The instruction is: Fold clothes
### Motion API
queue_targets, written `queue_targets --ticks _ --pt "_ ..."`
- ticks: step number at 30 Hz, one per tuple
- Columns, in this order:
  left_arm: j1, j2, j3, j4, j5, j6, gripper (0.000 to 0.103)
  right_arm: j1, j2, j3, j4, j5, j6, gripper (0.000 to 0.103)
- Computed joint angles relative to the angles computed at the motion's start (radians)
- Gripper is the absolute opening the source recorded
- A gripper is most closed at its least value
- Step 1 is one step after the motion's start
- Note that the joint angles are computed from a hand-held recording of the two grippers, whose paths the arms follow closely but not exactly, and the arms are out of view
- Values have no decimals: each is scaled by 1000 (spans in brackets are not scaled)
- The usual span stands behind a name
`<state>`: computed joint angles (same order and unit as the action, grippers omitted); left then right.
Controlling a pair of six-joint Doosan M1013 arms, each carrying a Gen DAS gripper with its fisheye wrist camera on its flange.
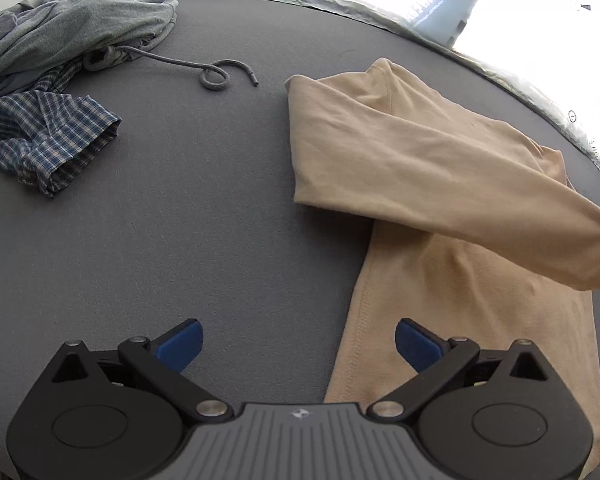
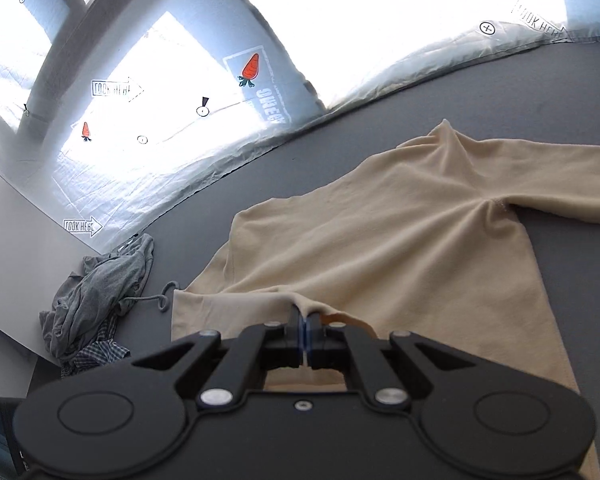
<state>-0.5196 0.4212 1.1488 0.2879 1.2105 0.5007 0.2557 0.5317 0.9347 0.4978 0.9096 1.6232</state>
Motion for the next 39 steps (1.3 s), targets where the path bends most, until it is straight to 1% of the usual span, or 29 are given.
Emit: queue_targets --ticks 4,8,11,13,15,17,18,20,21,23,24,26,28,30,32,33,35,36,37,38,39 --pt "-31 10 -15 34 32 -81 101 -47 -22 20 -89 -56 14 1" --pt "-59 34 -50 44 101 -127 101 -89 -29 37 -160 -84 69 2" --pt "-80 52 -79 60 149 -152 101 -106 -21 36 -291 -67 126 1" --pt "-89 64 -95 58 174 -168 101 -115 -12 33 -316 -46 124 2" --pt "-95 77 -109 44 200 -184 101 -125 -3 31 -309 -11 114 2" --pt "-103 92 -127 47 239 -202 101 -125 8 24 -325 29 111 6" --pt "-107 98 -135 53 255 -210 101 -126 9 28 -330 37 111 11" --pt "-111 109 -150 62 281 -224 102 -128 8 41 -330 38 110 26" --pt "-113 115 -157 65 292 -230 102 -129 6 50 -323 31 108 38" --pt "-114 130 -179 69 320 -231 102 -131 8 55 -324 30 107 41" --pt "-114 135 -185 69 328 -232 102 -131 12 52 -335 34 112 44" --pt "-113 141 -191 65 336 -241 102 -131 19 46 -342 40 117 46" --pt "-111 144 -193 60 336 -253 103 -137 23 46 -317 33 103 54" --pt "-110 148 -198 56 339 -262 103 -137 29 38 -300 33 83 54" --pt "-110 152 -204 54 343 -276 103 -136 37 26 -291 41 52 54" --pt "-109 152 -205 53 343 -282 103 -134 41 19 -287 46 30 50" --pt "-110 154 -207 56 347 -288 103 -128 47 7 -301 54 -8 48" --pt "-111 155 -208 59 349 -290 103 -124 50 1 -321 58 -33 42" --pt "-112 156 -209 63 350 -291 103 -121 51 -2 -337 59 -56 28" --pt "-114 155 -207 70 349 -297 103 -124 54 -8 -317 66 -105 15" --pt "-116 155 -206 75 348 -300 103 -130 63 -25 -279 93 -129 3"
